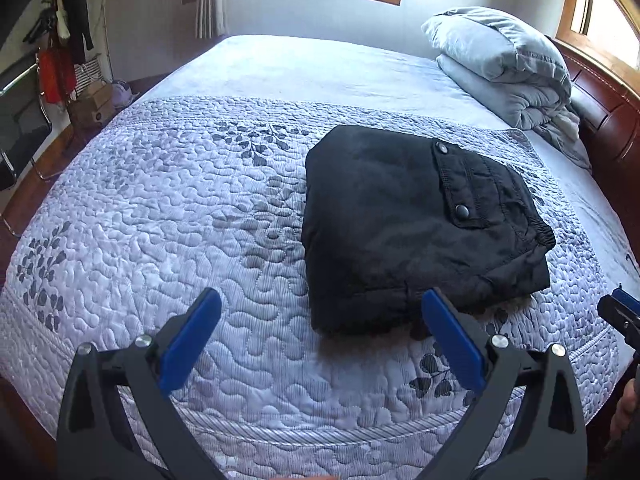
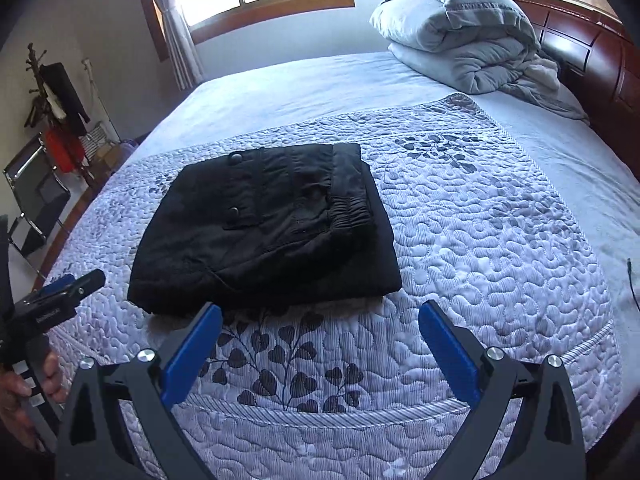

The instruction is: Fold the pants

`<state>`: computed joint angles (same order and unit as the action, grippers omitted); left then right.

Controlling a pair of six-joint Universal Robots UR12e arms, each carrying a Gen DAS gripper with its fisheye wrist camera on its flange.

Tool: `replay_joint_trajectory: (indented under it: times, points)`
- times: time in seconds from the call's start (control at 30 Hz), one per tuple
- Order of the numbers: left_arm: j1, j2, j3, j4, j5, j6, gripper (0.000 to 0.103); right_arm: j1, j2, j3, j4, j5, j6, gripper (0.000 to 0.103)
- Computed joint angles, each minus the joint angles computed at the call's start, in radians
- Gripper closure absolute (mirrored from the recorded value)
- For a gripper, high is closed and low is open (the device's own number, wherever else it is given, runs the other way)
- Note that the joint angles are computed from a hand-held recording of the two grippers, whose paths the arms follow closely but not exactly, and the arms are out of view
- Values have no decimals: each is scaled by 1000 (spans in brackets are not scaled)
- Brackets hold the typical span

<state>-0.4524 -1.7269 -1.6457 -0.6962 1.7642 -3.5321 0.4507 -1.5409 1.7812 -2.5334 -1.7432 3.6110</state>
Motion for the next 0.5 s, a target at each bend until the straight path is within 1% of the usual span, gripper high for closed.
replay_joint_trajectory:
  times: [0.17,0.4,0.5]
  points:
    - [-3,3,4,-16,9,7,3,1,5,-3,10,1,-1,4]
    - [-8,7,2,-7,25,18,3,-1,8,0,-1,20,2,4]
    - [-8,6,1,-2,22,31,3,4,14,-6,3,11,-3,4]
